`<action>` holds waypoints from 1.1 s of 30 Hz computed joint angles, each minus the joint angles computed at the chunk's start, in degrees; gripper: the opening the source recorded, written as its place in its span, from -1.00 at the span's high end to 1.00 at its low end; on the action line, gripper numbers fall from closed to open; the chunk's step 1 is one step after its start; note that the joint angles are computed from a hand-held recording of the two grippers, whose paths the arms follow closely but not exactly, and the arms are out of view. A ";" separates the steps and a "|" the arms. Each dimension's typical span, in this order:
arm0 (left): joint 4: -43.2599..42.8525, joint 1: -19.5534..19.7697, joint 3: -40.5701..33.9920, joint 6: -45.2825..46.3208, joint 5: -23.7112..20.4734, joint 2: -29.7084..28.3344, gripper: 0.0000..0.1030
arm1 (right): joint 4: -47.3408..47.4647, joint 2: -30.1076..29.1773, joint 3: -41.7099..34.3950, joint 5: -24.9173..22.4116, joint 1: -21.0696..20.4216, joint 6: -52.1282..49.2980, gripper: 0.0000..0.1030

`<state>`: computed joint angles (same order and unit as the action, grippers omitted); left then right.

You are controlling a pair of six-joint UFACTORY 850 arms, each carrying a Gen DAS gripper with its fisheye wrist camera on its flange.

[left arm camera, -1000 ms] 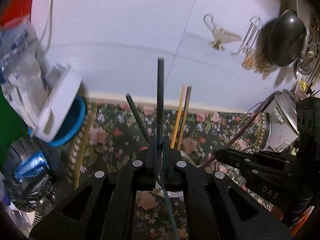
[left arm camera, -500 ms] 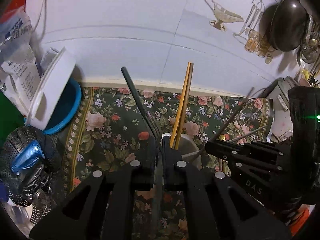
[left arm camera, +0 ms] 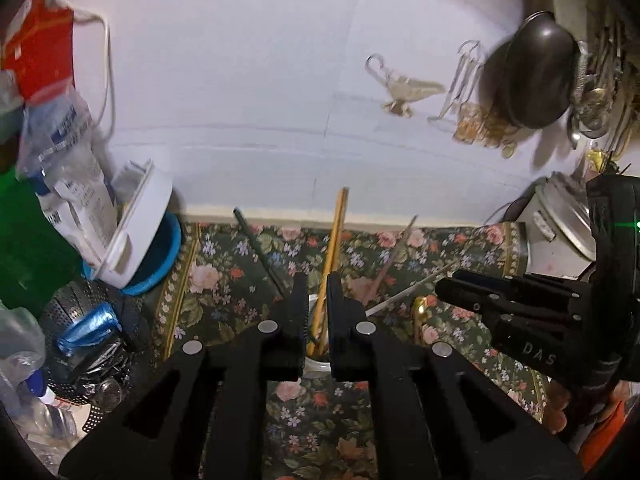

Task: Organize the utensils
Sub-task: 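Open both tools to drop the chopsticks into the white cup, then move both tools down to the gold spoon and last chopstick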

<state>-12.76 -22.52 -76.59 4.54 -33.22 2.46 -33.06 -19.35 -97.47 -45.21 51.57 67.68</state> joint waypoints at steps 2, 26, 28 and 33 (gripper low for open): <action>1.85 -1.29 0.17 -1.53 0.81 1.23 0.82 | -2.23 1.76 1.38 -0.35 0.47 1.47 0.62; 5.83 -14.88 7.88 -10.64 -3.12 -0.79 0.58 | 2.25 16.88 25.53 -0.51 -0.67 8.09 0.41; 6.95 -15.48 9.43 -12.18 -3.08 -1.36 0.58 | 5.08 16.52 27.04 0.62 -1.67 6.50 0.41; 7.91 -15.24 12.06 -14.11 -3.41 -2.82 0.58 | 13.20 14.64 29.75 6.20 -4.50 1.31 0.41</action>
